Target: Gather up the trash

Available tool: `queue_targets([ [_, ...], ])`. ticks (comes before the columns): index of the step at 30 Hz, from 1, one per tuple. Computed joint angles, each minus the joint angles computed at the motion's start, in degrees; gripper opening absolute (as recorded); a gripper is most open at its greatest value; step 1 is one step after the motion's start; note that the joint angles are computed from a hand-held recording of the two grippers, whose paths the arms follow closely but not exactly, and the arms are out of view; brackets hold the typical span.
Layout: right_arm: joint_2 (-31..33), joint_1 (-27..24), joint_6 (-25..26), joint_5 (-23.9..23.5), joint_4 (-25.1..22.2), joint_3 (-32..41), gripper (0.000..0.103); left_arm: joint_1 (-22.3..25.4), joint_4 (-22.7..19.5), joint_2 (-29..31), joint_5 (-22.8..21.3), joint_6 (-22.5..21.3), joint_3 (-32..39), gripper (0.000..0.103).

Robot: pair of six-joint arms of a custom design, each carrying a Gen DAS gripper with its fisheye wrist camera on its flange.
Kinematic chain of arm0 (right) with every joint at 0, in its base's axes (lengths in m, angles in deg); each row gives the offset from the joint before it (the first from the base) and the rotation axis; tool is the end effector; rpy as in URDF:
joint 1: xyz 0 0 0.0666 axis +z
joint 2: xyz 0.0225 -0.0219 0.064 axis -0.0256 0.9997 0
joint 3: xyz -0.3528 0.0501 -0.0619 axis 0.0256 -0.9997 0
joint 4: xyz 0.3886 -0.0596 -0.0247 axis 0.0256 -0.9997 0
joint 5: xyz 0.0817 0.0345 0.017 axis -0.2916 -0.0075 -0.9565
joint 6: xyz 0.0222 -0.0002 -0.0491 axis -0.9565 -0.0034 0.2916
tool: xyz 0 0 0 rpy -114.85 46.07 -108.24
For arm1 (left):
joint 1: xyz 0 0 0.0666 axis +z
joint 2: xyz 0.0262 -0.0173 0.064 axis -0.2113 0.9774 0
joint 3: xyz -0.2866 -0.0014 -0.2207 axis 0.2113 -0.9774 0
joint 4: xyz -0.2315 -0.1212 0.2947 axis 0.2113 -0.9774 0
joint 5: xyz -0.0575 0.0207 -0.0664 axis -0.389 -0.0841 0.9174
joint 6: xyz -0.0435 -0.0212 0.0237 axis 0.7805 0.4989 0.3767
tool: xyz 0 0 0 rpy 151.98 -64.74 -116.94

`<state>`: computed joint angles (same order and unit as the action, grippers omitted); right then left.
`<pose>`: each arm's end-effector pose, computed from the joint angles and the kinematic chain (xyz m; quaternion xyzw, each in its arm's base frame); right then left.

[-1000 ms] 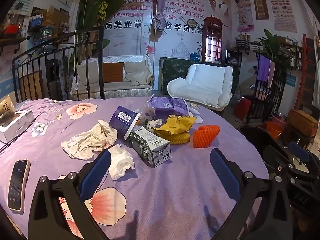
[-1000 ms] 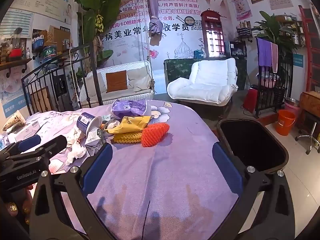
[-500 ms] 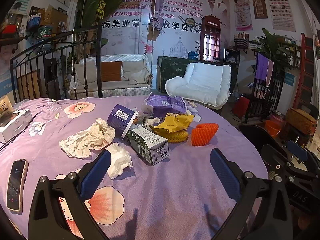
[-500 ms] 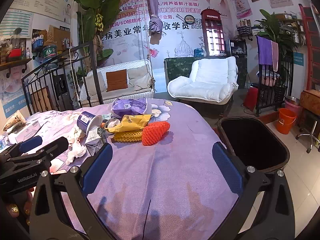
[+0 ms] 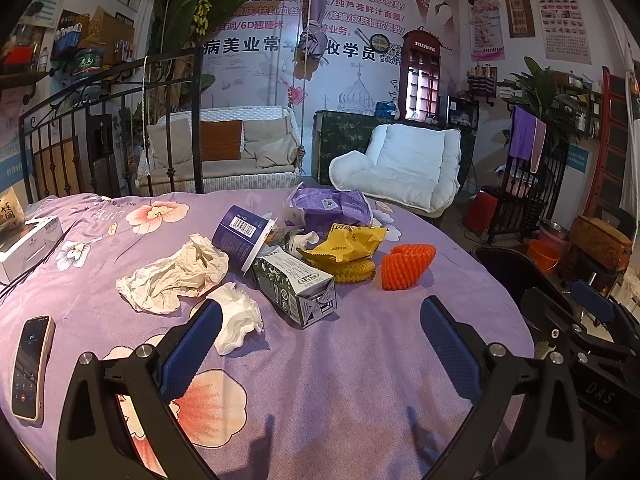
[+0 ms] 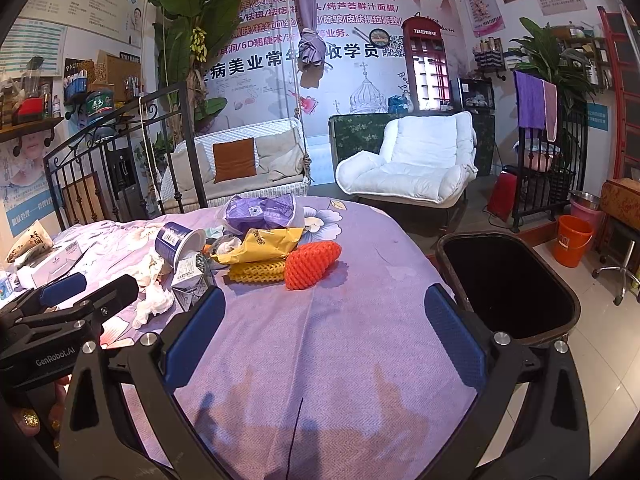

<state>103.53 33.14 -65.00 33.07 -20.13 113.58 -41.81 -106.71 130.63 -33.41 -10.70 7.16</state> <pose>0.4407 0.2792 0.4828 0.0794 0.8255 0.0261 0.5582 0.4551 -0.2488 0.4858 0.0799 0.8433 -0.0736 0.5263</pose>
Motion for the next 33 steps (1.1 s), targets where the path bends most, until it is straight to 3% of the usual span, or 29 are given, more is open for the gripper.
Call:
queue_targets([
  [33, 0.2, 0.08, -0.62, -0.1, -0.04, 0.32, 0.099, 0.56, -0.5, -0.04, 0.67, 0.11, 0.59, 0.099],
])
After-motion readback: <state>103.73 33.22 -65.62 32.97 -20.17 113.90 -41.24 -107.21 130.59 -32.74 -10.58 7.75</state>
